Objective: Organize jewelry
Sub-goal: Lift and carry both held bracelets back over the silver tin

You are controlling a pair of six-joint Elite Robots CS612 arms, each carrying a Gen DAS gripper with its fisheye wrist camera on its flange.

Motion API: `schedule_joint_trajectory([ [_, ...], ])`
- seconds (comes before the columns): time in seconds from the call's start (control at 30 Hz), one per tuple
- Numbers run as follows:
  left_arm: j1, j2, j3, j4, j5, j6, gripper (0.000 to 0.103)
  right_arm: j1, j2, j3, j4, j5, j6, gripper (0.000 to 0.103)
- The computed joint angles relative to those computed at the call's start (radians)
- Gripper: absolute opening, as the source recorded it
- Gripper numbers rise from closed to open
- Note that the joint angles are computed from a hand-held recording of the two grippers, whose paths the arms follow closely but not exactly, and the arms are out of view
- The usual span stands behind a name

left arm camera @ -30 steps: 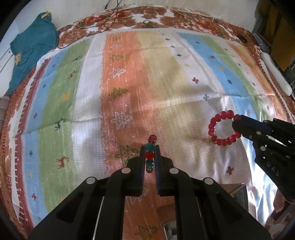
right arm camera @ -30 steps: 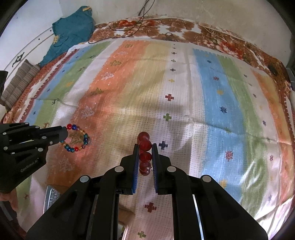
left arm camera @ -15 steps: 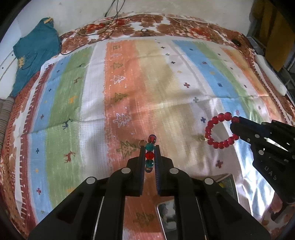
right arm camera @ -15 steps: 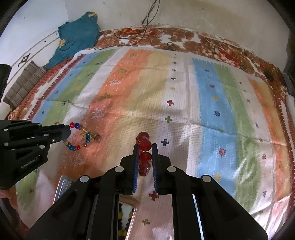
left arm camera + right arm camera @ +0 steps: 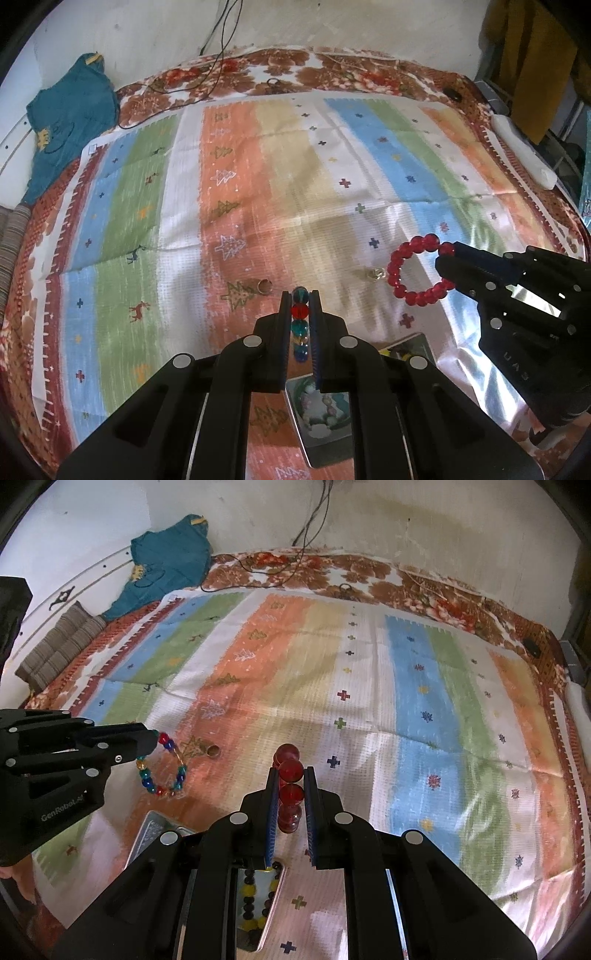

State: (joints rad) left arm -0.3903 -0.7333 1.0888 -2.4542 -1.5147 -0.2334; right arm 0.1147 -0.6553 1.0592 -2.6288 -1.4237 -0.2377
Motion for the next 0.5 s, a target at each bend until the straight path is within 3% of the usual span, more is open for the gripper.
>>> schedule_joint_trajectory([
  [0.5,-0.016,-0.063,0.098,-0.084,-0.015,0.006,0.009,-0.004,-0.067,0.118,-0.089,0.018,-0.007,0.014],
])
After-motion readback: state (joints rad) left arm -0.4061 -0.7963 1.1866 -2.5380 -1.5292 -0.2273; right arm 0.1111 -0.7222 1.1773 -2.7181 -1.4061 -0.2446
